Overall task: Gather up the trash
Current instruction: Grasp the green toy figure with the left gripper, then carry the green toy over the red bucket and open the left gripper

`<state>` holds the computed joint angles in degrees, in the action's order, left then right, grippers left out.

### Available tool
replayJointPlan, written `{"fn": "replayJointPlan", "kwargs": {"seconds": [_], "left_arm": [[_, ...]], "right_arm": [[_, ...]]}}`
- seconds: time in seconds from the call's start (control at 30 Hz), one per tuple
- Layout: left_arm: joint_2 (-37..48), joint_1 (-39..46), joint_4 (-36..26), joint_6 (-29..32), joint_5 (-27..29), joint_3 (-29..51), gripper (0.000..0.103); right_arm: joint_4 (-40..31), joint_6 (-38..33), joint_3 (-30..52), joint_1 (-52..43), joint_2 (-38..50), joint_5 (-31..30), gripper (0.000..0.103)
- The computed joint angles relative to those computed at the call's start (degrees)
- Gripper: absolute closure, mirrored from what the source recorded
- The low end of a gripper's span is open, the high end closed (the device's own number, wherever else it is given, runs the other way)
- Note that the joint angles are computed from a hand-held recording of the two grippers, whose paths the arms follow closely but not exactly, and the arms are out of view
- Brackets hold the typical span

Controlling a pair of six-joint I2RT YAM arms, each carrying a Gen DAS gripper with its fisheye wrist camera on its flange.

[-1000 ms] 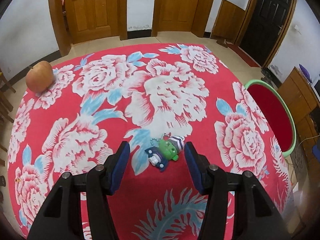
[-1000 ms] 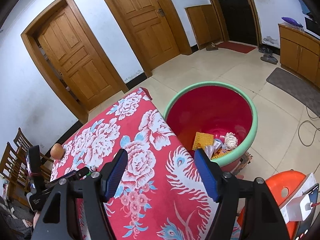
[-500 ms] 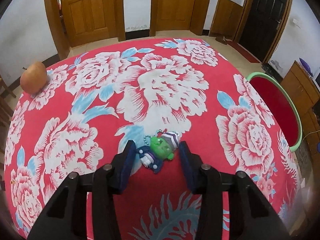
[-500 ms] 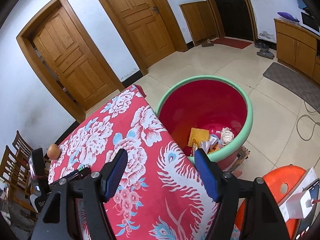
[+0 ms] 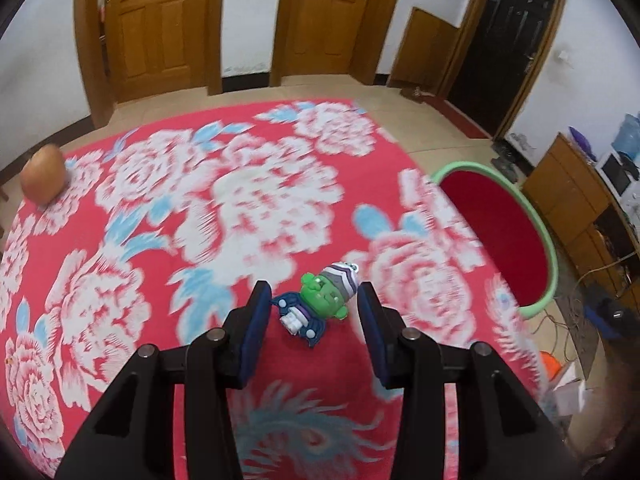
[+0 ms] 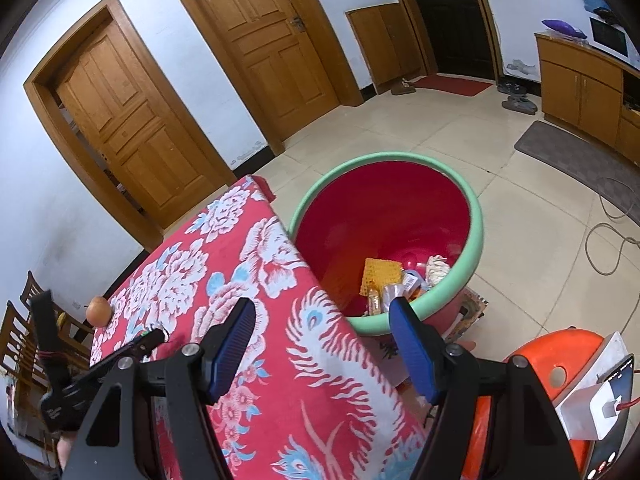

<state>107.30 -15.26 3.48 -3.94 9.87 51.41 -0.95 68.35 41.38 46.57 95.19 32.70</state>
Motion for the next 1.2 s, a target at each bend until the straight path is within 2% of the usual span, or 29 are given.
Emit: {"fn": "replayJointPlan", "kwargs": {"seconds": [0.2,0.37,0.7,0.97,1.1,1.2], "left_arm": [[-1.03,-4.99,-1.41,-1.56,1.04,2.71,0.059],[1.27,-9.46,-2.32,-2.13,0.75,6.80,0.058],[10.54,-17.12,-4.50,-1.85,-0.45,18.41,0.058],[19.15,-20.11,-9.15,-0.90,-1.23,29.41,0.058],[20.05,-20.17,-10.05,-1.97,-1.19,31.13,0.051],[19.40,-20.04,-9.41,-2.58,-1.18,30.58,0.050]], "right_arm": [[1.42,0.73,-3.13,-1.87,-1.44,-0.20,0.031],[3.00,1.37,-5.68,-3.74,-2.47,-0.72,0.031],[6.44,2.02,-10.09,-7.31,-3.21,-2.38,0.031],[8.30,1.96,-11.68,-9.16,-2.51,-3.65,0.031],[8.83,1.65,-12.33,-10.01,-2.52,-4.01,0.031],[9.10,1.69,-11.98,-10.12,-1.86,-4.20,0.031]]}}
